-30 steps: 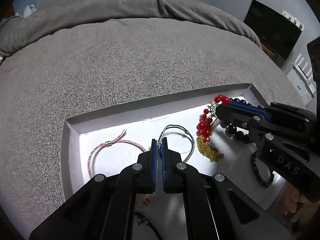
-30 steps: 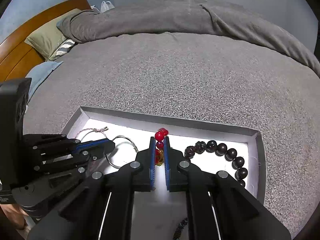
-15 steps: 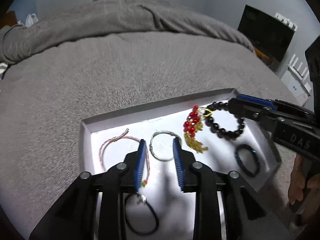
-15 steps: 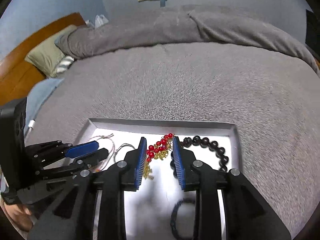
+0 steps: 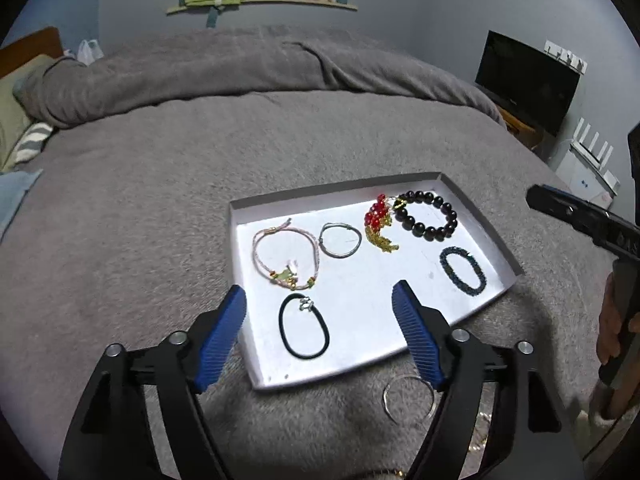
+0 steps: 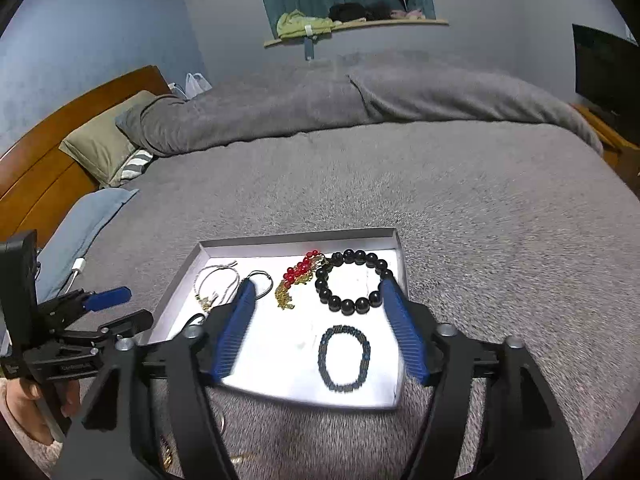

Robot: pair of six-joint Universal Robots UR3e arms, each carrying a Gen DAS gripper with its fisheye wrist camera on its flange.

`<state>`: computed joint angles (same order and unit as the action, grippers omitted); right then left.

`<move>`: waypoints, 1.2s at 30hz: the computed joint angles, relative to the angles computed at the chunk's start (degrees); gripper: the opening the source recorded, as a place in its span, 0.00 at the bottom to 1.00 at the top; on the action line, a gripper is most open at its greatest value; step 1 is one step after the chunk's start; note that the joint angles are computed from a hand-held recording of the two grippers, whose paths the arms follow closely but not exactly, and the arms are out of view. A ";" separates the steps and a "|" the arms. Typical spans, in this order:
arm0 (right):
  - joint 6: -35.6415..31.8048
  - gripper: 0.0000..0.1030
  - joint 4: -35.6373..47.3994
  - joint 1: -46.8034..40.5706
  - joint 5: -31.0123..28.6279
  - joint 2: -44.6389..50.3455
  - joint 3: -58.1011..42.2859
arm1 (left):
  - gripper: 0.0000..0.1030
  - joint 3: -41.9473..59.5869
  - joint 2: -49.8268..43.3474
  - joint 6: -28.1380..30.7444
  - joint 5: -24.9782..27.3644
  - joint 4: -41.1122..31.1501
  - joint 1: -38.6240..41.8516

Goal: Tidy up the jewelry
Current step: 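Withdraw both tools from the tray toward the remaining jewelry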

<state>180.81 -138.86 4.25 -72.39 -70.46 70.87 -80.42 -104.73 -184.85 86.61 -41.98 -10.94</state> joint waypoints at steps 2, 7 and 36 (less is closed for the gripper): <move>-0.76 0.76 -1.49 0.02 -0.25 -3.02 3.83 | 0.77 -2.08 2.34 -0.56 0.53 0.41 -0.42; -3.92 0.88 -8.05 0.60 -1.26 -12.32 18.00 | 0.85 -8.66 8.07 -1.61 5.17 2.92 -3.30; -5.72 0.95 -8.66 3.96 -11.71 -29.43 36.42 | 0.93 -32.59 24.33 -8.15 14.30 9.72 -10.75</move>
